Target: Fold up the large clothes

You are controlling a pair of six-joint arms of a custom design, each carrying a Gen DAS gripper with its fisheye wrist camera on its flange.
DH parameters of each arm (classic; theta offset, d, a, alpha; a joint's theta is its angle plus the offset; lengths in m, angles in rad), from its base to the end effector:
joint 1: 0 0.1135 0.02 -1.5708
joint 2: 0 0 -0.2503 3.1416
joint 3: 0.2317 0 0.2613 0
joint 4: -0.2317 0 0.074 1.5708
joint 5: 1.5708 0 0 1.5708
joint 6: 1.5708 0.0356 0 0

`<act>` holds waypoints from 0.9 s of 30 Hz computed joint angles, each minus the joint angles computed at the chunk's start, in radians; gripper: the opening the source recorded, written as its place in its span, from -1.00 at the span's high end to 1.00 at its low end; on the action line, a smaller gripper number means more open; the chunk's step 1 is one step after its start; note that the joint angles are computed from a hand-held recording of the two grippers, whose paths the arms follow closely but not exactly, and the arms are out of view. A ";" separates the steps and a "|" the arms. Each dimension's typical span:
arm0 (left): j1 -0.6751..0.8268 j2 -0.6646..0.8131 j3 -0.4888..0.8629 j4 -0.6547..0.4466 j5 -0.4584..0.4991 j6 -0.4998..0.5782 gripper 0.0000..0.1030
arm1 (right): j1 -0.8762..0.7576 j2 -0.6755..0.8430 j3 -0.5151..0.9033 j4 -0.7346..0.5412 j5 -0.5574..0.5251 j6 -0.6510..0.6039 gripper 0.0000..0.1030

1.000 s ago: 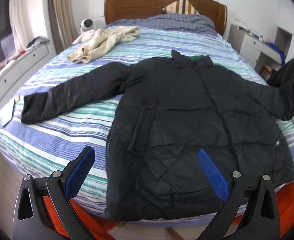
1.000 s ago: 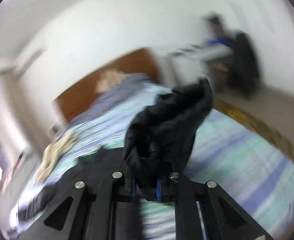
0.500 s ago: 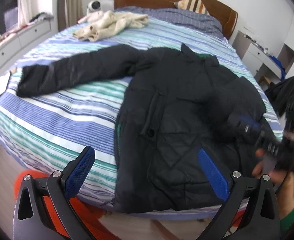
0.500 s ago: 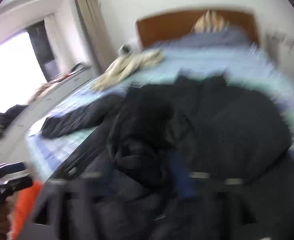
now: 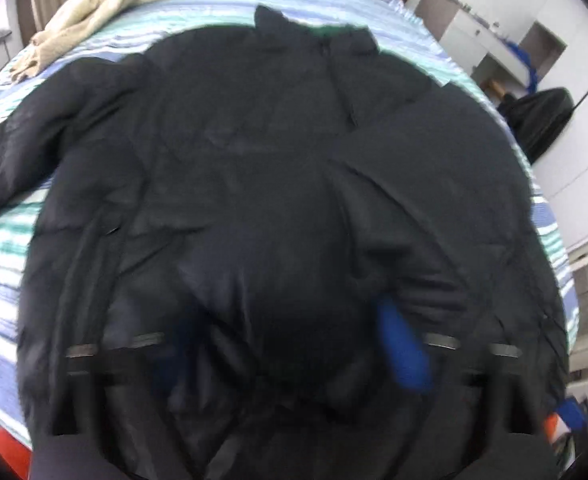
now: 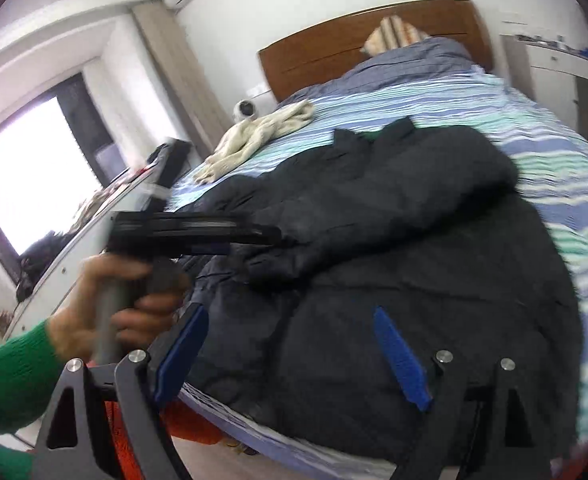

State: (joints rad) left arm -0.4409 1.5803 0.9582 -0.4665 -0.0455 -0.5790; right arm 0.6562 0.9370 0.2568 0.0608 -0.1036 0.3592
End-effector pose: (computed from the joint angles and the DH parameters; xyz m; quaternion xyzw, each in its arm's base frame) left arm 0.2854 -0.1329 0.1673 -0.0724 0.9681 -0.0972 0.2191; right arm 0.1533 0.1227 0.1384 -0.1548 0.8745 0.2626 0.3773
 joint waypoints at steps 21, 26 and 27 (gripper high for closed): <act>0.286 0.238 0.134 0.251 -0.122 0.240 0.54 | -0.474 1.041 1.096 -0.267 -0.129 -0.148 0.19; 0.288 0.251 0.090 0.316 -0.110 0.239 0.39 | -0.451 1.443 1.454 -0.383 -0.111 -0.166 0.23; 0.292 0.250 0.076 0.337 -0.093 0.240 0.35 | -0.457 1.503 1.520 -0.429 -0.124 -0.170 0.24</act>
State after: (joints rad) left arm -0.1487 1.8307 1.0345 -0.1292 -0.1386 -0.3392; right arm 0.1990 2.4399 1.7773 -0.3681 -0.2272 0.1894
